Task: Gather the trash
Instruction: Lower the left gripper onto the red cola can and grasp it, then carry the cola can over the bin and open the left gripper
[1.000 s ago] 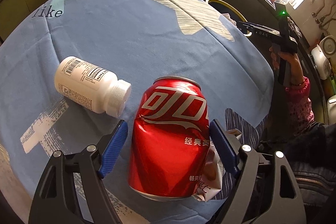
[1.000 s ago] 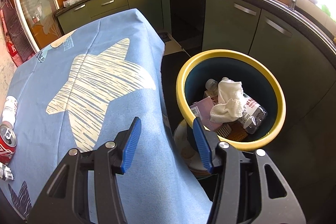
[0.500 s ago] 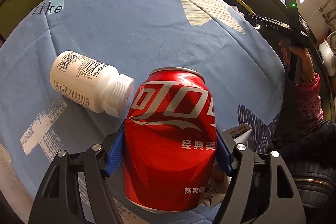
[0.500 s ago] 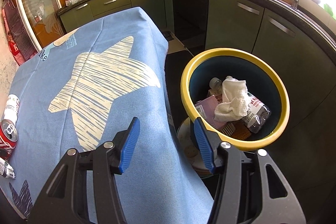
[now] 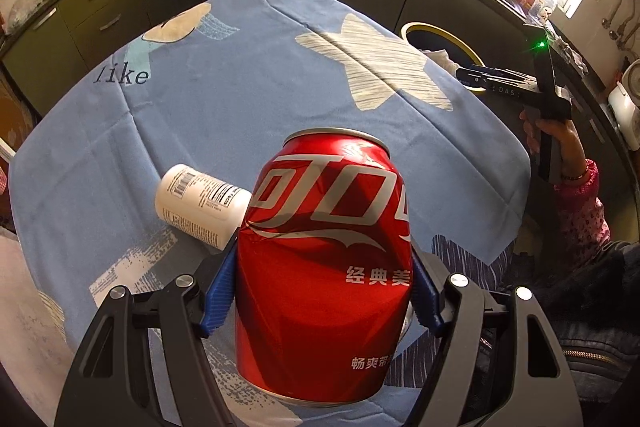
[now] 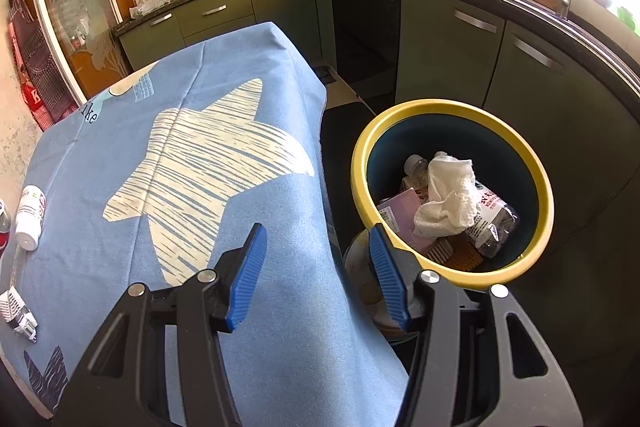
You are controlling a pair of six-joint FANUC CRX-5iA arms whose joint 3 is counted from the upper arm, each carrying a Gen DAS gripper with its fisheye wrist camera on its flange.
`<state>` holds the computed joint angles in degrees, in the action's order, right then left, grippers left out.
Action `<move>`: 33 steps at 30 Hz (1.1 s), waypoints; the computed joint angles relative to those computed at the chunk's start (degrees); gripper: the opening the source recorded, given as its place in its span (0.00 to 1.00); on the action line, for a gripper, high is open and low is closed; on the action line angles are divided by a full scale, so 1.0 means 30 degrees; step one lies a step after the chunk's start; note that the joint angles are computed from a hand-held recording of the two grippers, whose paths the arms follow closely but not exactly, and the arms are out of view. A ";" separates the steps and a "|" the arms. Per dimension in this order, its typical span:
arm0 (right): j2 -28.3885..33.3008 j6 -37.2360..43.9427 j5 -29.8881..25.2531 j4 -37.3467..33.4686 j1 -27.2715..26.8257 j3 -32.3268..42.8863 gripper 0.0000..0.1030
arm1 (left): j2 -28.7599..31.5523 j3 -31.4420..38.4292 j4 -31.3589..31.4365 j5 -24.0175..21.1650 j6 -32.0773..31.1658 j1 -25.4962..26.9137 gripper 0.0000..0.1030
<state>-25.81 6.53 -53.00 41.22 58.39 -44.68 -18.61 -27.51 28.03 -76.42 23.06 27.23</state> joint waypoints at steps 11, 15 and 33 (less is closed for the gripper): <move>-0.3357 -0.2244 -0.2438 0.0805 0.0498 -0.1814 0.50 | 0.1371 0.1849 0.0551 0.1008 0.2153 -0.4884 0.70; -0.5182 -0.3051 -0.3545 0.0796 0.0646 -0.2732 0.50 | 0.3002 0.3437 0.0512 0.1742 0.3533 -0.8039 0.70; -1.1625 -0.4331 -0.7064 -0.0647 0.0911 -0.5641 0.50 | 1.4431 1.4988 -0.1717 0.3954 0.9782 -1.7942 0.70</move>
